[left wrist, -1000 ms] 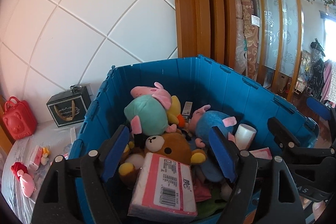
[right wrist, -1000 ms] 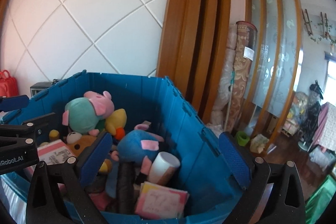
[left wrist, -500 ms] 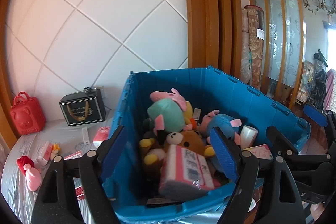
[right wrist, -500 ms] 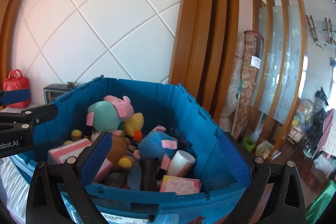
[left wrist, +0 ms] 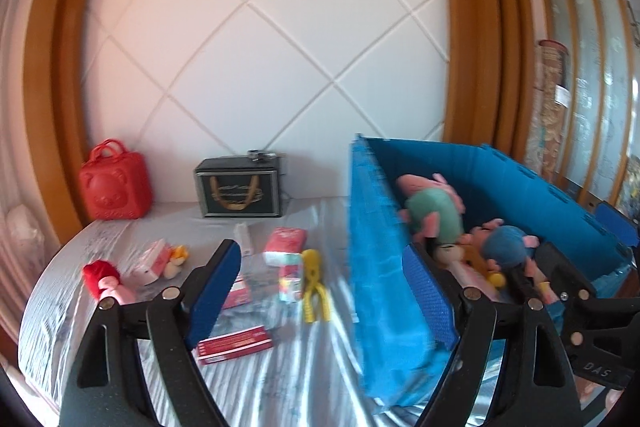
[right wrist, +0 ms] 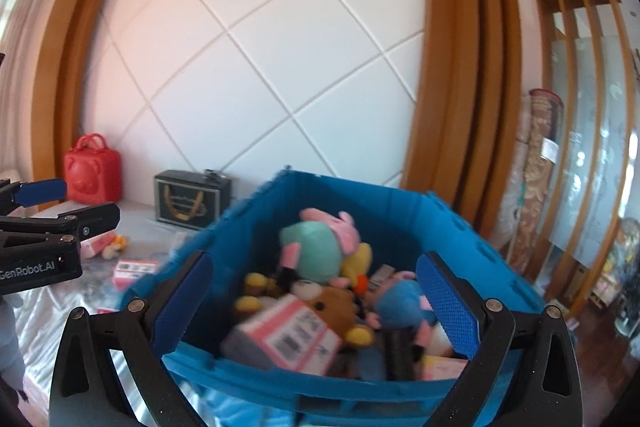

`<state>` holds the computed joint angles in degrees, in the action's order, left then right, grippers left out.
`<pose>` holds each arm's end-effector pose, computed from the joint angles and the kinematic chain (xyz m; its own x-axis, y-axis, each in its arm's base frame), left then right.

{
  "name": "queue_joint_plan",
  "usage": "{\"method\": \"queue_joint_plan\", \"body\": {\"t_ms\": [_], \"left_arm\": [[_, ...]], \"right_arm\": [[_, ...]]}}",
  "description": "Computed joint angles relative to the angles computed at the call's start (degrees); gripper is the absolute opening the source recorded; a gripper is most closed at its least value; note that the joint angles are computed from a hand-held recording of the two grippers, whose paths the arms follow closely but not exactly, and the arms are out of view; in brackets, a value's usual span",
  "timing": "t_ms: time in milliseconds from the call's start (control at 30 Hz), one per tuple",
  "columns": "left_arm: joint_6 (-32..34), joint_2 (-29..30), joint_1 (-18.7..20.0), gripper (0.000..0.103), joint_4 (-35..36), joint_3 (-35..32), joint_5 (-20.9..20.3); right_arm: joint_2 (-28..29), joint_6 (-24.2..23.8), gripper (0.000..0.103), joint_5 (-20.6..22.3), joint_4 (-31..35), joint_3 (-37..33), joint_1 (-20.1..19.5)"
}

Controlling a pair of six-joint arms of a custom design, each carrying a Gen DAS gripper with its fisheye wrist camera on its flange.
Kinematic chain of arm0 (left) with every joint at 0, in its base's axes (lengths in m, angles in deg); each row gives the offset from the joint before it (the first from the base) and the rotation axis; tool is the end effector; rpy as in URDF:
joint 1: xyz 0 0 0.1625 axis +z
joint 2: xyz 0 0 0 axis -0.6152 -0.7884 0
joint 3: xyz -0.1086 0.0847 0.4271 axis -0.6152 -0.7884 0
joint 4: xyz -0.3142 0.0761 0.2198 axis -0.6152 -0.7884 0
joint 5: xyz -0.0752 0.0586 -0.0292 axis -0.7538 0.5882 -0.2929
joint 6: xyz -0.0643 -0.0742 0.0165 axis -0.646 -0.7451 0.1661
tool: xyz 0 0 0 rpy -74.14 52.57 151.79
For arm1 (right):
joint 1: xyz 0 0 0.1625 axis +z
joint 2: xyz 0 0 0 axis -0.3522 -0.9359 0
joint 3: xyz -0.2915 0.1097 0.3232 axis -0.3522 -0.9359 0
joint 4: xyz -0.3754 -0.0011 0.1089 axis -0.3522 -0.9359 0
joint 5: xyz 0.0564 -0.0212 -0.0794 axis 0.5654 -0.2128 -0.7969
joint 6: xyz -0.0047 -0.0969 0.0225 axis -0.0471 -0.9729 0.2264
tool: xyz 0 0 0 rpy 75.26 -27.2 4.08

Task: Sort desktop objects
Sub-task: 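Withdraw both grippers from the bin back over the bed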

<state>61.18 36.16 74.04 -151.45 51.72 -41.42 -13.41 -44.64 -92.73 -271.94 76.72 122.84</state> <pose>-0.4372 -0.5887 0.1765 -0.7277 0.1092 -0.6772 0.6571 0.3941 -0.6426 0.2138 -0.5546 0.3696 -0.5790 0.0173 0.8151 -0.7854 0.2564 -0.5634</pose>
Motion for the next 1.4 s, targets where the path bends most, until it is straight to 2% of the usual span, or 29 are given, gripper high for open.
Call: {"method": "queue_joint_plan", "body": {"t_ms": [200,367,567,667,867,1000,1200,1333,1400], "left_arm": [[-2.2,-5.5,4.2,0.083,-0.5,4.7,3.2],[-3.2,-10.1,9.0,0.083,1.8,7.5,2.5],[0.6,-13.4,15.1,0.083,8.4,6.2,-2.1],[1.9,-14.0,18.3,0.083,13.5,4.6,-5.6],[1.2,-11.8,24.6,0.083,28.0,-0.1,-13.5],[1.4,-8.1,27.3,0.083,34.0,-2.9,-17.1],[6.8,-1.3,29.3,0.083,36.6,-8.4,-20.0],[9.4,3.5,29.9,0.083,38.5,-14.0,-20.4],[9.0,5.5,30.4,0.084,40.4,-17.0,-22.3]], "right_arm": [[6.3,0.0,0.103,0.6,2.4,-3.8,3.5],[13.3,0.5,0.103,-0.5,5.0,-9.1,6.5],[23.2,3.0,0.103,-4.3,7.8,-17.9,9.4],[27.1,6.6,0.103,-6.5,10.6,-22.1,9.8],[32.3,17.8,0.103,-14.6,18.8,-26.5,8.2],[33.9,25.1,0.103,-20.1,25.8,-27.2,5.5],[36.1,29.3,0.103,-24.5,30.8,-29.1,1.6],[36.5,31.3,0.103,-25.0,33.0,-29.7,-0.3],[36.3,31.6,0.103,-24.9,33.9,-29.6,-0.9]]}}
